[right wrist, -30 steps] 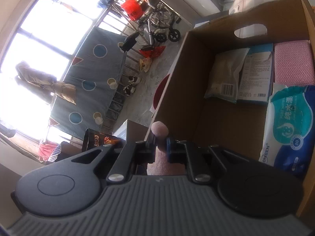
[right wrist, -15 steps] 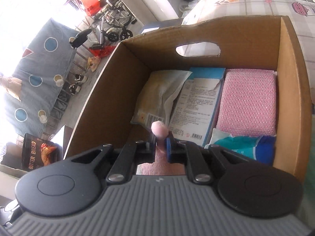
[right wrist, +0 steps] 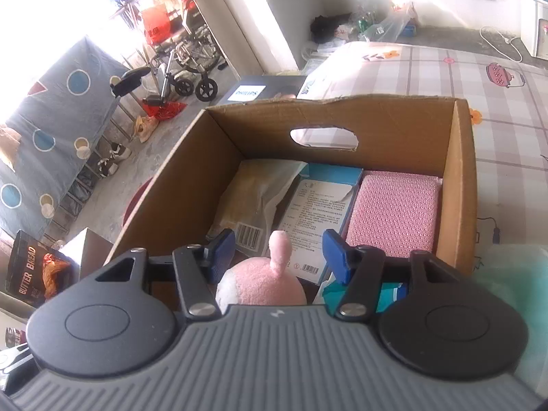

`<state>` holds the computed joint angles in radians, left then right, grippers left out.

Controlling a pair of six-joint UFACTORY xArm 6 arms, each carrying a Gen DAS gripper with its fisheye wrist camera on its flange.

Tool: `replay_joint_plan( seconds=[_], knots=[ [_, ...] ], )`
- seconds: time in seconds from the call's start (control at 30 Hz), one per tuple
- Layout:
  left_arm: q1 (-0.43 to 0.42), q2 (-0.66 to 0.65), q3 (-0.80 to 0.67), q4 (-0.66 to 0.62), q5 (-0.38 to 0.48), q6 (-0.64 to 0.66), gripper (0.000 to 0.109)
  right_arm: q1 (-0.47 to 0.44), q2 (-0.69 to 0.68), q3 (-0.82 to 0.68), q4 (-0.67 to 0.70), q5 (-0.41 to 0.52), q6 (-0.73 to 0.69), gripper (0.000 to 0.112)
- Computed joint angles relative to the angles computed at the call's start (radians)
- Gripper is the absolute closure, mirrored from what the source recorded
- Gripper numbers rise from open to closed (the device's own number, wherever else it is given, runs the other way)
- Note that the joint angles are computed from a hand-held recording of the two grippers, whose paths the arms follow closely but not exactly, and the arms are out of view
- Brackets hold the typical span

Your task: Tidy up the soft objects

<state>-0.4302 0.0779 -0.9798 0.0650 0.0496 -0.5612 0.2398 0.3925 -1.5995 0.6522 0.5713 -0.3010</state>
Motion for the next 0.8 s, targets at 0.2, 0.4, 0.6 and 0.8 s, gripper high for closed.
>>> replay_joint_plan(
  seconds=[0.2,0.4,0.6,0.8],
  knots=[
    [-0.05,0.015,-0.021,0.008,-0.038,0.017,0.024,-0.029,-0.274,0.299,0.319,-0.114,-0.274,0.039],
    [-0.16,0.089,-0.118,-0.229,-0.049,0.297,0.023,-0.122,-0.556,0.595,0.522,-0.218,-0.428,0.037],
    [-0.295,0.214,-0.289,-0.547,-0.028,0.643,0.023,-0.308,-0.761,0.846,0.449,-0.34,-0.348,0.037],
    [-0.367,0.344,-0.468,-0.463,0.024,0.647,0.023,-0.536,-0.782,0.927,0.47,-0.348,-0.409,0.037]
  ],
)
